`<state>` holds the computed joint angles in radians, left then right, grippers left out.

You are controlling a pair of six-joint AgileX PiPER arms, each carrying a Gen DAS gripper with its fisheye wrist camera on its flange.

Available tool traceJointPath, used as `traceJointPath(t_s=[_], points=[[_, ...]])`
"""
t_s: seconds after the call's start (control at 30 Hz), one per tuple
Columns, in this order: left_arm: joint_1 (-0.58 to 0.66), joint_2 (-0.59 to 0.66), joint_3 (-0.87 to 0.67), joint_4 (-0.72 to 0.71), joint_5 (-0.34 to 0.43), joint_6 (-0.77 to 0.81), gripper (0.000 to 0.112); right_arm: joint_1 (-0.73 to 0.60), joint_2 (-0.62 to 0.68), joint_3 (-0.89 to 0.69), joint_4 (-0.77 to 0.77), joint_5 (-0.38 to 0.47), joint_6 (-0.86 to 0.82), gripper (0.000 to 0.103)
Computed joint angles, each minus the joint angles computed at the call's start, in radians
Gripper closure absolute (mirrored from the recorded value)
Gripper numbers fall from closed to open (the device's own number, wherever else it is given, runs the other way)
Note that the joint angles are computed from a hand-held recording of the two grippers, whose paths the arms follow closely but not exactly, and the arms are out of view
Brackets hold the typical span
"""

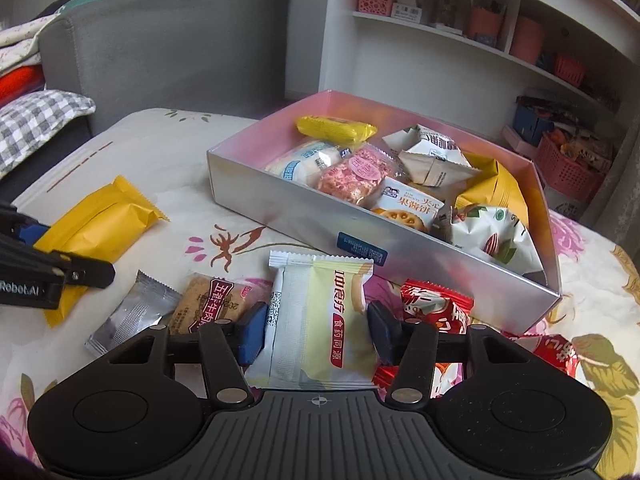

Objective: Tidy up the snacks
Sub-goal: 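Grasp the white-green wrapped bar with the right tool while the left tool holds the yellow pack, then carry the yellow pack and white-green bar into the box and open both tools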

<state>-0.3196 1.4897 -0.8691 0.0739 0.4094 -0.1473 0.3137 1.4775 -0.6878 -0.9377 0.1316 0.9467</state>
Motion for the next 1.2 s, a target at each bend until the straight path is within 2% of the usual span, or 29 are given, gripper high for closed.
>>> traceJointPath(t_s=[0.07,0.13,0.23,0.33,0.43,0.63,0.83,1.2], points=[[-0.004,0.0,0.007,0.018,-0.017,-0.013,0.068,-0.008,0.003,-0.002,0.051,-0.008,-0.036,0.051],[-0.01,0.001,0.013,0.046,-0.031,-0.043,0.068,-0.004,0.004,0.002,-0.028,-0.009,0.045,0.051],[-0.019,0.003,0.015,0.075,-0.04,-0.073,0.069,-0.002,0.005,0.0,-0.021,-0.005,0.044,0.051],[-0.026,0.001,0.014,0.09,-0.039,-0.091,0.071,0.003,0.004,-0.013,0.09,0.014,-0.051,0.054],[-0.019,-0.003,0.007,0.045,-0.021,-0.059,0.072,0.008,0.0,-0.029,0.208,0.042,-0.162,0.055],[-0.008,-0.018,-0.008,-0.043,0.021,0.018,0.074,-0.018,-0.014,-0.061,0.579,0.093,-0.497,0.056],[0.0,-0.037,-0.023,-0.098,0.053,0.058,0.074,-0.062,-0.053,-0.081,0.808,0.145,-0.678,0.056],[0.017,-0.077,-0.057,-0.163,0.125,0.083,0.074,-0.109,-0.142,-0.119,1.032,0.248,-0.831,0.056]])
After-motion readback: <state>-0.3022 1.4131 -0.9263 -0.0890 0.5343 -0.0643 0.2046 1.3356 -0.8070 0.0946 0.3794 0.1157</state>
